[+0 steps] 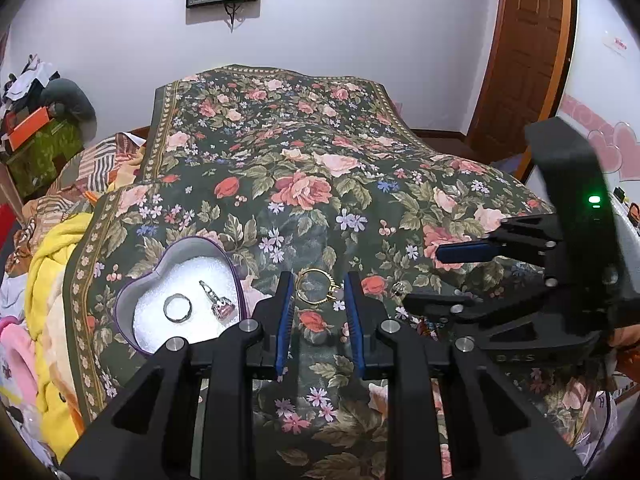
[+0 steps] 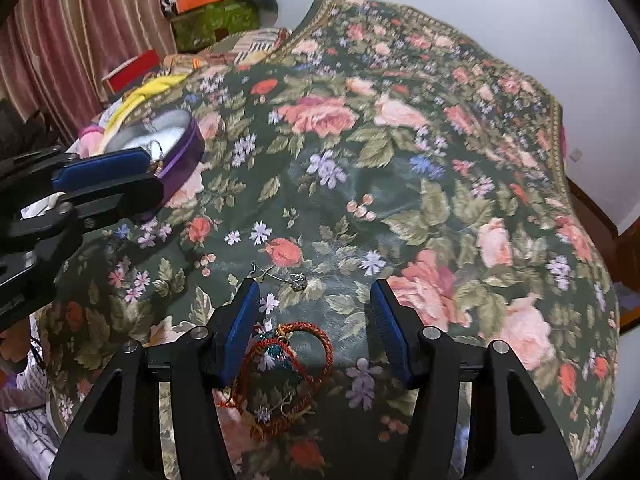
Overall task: Organize jewelry
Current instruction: 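Grasp the gold ring with the left tool while the right tool grasps a small silver charm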
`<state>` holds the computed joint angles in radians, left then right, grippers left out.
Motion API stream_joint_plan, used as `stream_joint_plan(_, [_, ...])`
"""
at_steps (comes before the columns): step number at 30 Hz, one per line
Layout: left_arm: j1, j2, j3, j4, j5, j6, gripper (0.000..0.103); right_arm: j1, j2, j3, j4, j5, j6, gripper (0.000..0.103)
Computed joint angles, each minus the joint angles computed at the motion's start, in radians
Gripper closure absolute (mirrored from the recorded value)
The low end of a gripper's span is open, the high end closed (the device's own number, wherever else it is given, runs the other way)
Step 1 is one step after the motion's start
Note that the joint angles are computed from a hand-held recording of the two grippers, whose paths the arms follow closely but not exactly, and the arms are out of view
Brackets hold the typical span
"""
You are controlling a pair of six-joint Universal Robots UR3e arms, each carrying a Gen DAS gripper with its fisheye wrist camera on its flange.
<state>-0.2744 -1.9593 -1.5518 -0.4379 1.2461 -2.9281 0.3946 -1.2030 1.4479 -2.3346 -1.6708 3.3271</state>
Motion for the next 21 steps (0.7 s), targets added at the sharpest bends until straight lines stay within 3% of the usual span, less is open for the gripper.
stream_joint_plan(1, [0.001,-0.001,-0.003,0.002,-0.002,0.000,0.079,-0.001,0.005,-0.003,0.003,0.005,0.002,0.051])
stream_joint_plan(4, [0.006,-0.009,-0.007,0.003,-0.010,0.000,0.079,-0.010,0.018,-0.009,0.006,0.031,-0.006,0.068])
stream_joint_plan(7, [0.011,-0.015,-0.007,0.002,-0.018,-0.004,0.079,-0.010,0.030,-0.017,0.003,0.038,-0.011,0.073])
stream_joint_plan(11, [0.013,-0.016,-0.009,0.004,-0.020,-0.007,0.079,-0.010,0.041,-0.025,-0.008,0.055,-0.021,0.090])
stream_joint_plan(21, [0.023,0.017,-0.033,0.012,-0.015,-0.015,0.079,-0.005,0.029,-0.019,-0.037,0.060,-0.012,0.094])
